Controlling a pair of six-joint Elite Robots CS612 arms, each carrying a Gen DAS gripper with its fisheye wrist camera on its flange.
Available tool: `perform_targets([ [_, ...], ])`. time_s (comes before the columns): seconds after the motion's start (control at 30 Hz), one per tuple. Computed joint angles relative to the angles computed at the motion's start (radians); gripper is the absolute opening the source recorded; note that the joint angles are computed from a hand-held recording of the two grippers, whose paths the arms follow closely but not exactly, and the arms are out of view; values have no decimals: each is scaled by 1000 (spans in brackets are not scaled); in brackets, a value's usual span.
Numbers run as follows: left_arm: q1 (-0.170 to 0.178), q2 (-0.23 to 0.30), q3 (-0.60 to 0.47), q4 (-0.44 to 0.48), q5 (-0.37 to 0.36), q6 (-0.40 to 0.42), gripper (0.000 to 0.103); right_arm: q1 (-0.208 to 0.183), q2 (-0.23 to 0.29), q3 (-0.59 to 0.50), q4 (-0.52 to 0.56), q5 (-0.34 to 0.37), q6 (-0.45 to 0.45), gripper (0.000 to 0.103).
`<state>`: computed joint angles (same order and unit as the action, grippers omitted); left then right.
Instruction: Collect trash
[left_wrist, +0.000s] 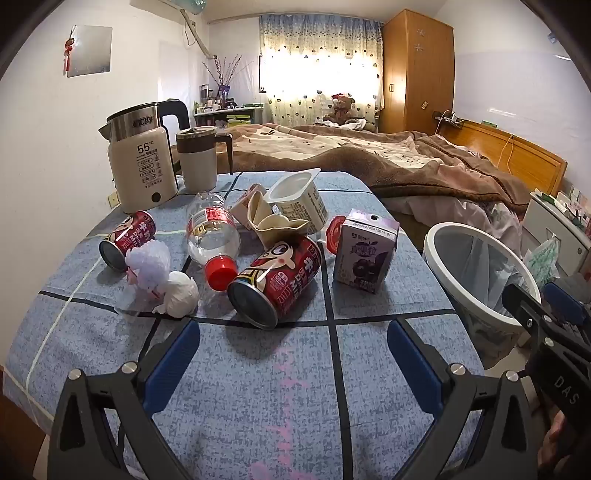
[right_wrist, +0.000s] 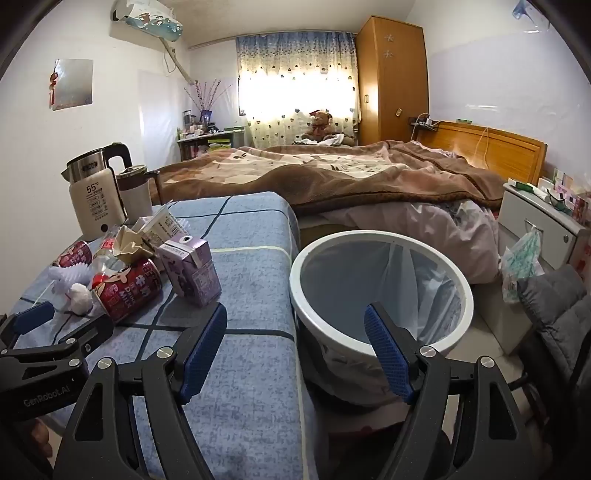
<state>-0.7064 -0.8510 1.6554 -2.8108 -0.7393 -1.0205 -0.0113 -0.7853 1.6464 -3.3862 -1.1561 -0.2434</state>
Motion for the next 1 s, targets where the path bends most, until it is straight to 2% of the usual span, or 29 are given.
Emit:
perform_targets([
  [0.3,-5,-1,10,-20,3,8,102,1,-1,2,6,1,11,77],
  [1.0,-8,-11,7,-2,5,-6,102,-8,-8,10,-2,18,23,77],
])
